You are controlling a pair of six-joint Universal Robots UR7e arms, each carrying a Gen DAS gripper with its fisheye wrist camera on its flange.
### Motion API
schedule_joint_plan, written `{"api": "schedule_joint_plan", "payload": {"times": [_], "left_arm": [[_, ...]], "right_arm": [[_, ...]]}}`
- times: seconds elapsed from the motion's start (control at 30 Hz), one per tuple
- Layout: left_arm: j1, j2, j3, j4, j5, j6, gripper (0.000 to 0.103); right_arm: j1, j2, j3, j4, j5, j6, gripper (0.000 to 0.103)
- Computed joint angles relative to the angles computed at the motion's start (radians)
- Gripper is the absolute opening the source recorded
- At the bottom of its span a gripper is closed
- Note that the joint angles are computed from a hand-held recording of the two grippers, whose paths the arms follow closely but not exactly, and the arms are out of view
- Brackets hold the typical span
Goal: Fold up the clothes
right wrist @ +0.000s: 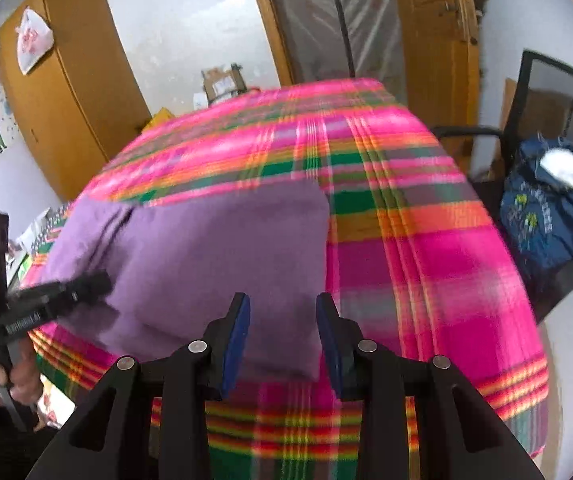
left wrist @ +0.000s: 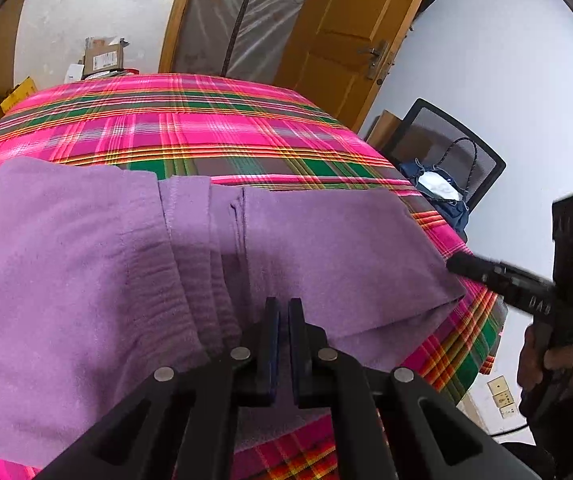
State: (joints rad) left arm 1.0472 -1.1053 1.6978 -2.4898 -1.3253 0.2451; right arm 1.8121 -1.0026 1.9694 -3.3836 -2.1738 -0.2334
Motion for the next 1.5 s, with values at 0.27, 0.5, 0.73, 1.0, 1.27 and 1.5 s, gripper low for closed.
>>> {"api": "schedule_joint_plan", "payload": {"times": [0.27, 0.5, 0.73, 1.0, 1.27, 1.5], "left_arm": [[0.003, -0.014, 0.002, 0.019, -0.005, -0.017, 0.005], [-0.001, -0.033, 0.012, 0.009, -0.014, -0.016, 0.005], [-0.002, -0.031, 0.011, 0.021, -0.013, -0.020, 0.005], [-0.005, -0.031, 0.013, 0.017, -0.010, -0.023, 0.005], [-0.006, -0.030, 0.013, 0.015, -0.009, -0.028, 0.005], [-0.004, -0.025, 0.010, 0.016, -0.011, -0.035, 0.005]], "right_arm": [[-0.036, -0.013, -0.017, 0.065, 0.038, 0.058, 0.036], [-0.107, -0.134, 0.079, 0.062, 0.218, 0.193, 0.036], [-0.159, -0.159, 0.107, 0.067, 0.350, 0.269, 0.036], [-0.175, -0.128, 0.035, 0.161, 0.392, 0.244, 0.036], [-0.200, -0.123, -0.009, 0.246, 0.468, 0.235, 0.036], [-0.200, -0.164, 0.021, 0.339, 0.510, 0.261, 0.036]]}}
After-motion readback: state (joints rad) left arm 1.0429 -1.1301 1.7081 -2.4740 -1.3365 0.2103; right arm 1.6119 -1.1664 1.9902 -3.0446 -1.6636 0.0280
